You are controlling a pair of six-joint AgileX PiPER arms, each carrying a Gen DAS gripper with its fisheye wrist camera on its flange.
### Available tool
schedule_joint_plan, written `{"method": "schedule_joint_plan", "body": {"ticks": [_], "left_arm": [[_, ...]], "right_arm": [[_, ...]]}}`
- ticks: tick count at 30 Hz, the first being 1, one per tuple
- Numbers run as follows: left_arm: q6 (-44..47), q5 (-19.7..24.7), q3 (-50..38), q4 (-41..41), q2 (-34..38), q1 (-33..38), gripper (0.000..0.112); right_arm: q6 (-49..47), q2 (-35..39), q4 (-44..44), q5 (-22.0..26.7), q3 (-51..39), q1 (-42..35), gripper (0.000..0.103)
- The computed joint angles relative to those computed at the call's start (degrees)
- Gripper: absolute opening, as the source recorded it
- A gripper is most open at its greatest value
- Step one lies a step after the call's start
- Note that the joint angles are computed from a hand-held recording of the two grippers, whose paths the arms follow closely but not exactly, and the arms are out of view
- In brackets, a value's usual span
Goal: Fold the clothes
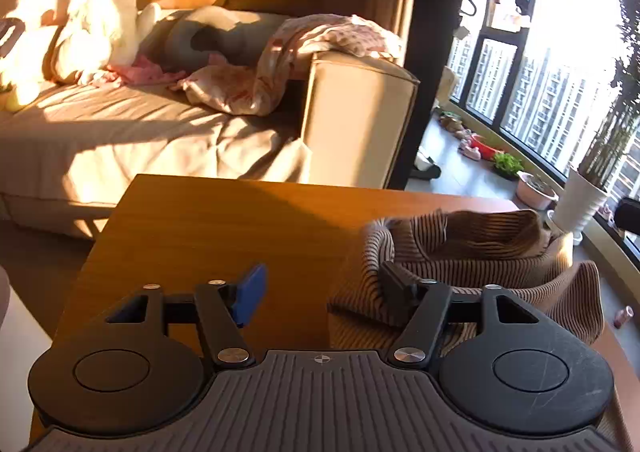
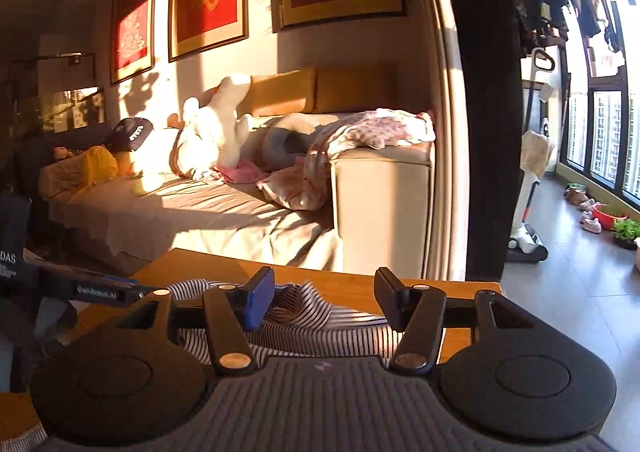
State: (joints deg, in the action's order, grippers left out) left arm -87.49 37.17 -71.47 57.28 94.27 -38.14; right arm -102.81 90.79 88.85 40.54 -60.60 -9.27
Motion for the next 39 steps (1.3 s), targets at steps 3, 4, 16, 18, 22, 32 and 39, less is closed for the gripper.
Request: {"method": "schedule_joint_plan", "body": {"ticks": [3,4,16,18,22,32,39], "left_arm": [[4.04,-3.69,-0.42,-3.48,-0.51,1.80,0.078],[5.84,-5.71,-0.26,-5.06,-0.49,2.16,0.077],[32.46,-6.25,-11.23,-23.63,12.85,5.76,0.080],[33.49,-5.01,-11.37,-23.43,11.70,5.87,0.080],[32.63,-4.15,-11.61,-22.78,9.52,7.12,0.082],[54.92,-10.89,-14.07,-52.56,13.81,16.01,0.092],[52.82,-10.56,-19.89,-45.27,19.01,14.78,0.090]], "right_arm": [[1.25,1.75,-1.68,-2.49,-1.42,-0.40,0.056],[3.61,2.87,-3.44,-2.24,-2.58,-0.74,0.054],[-2.59,12.17,-16.57,-17.05,-3.39,8.16,0.046],[-1.40,12.42,-14.94,-17.71,-4.82,6.93,0.048],[19.82,17.48,-20.98,-6.48,-15.14,0.95,0.060],[40.44,32.55,-27.39,7.63,-33.74,-0.15,0.070],[39.65,34.88,-30.86,7.75,-39.09,2.18,0.056]]}}
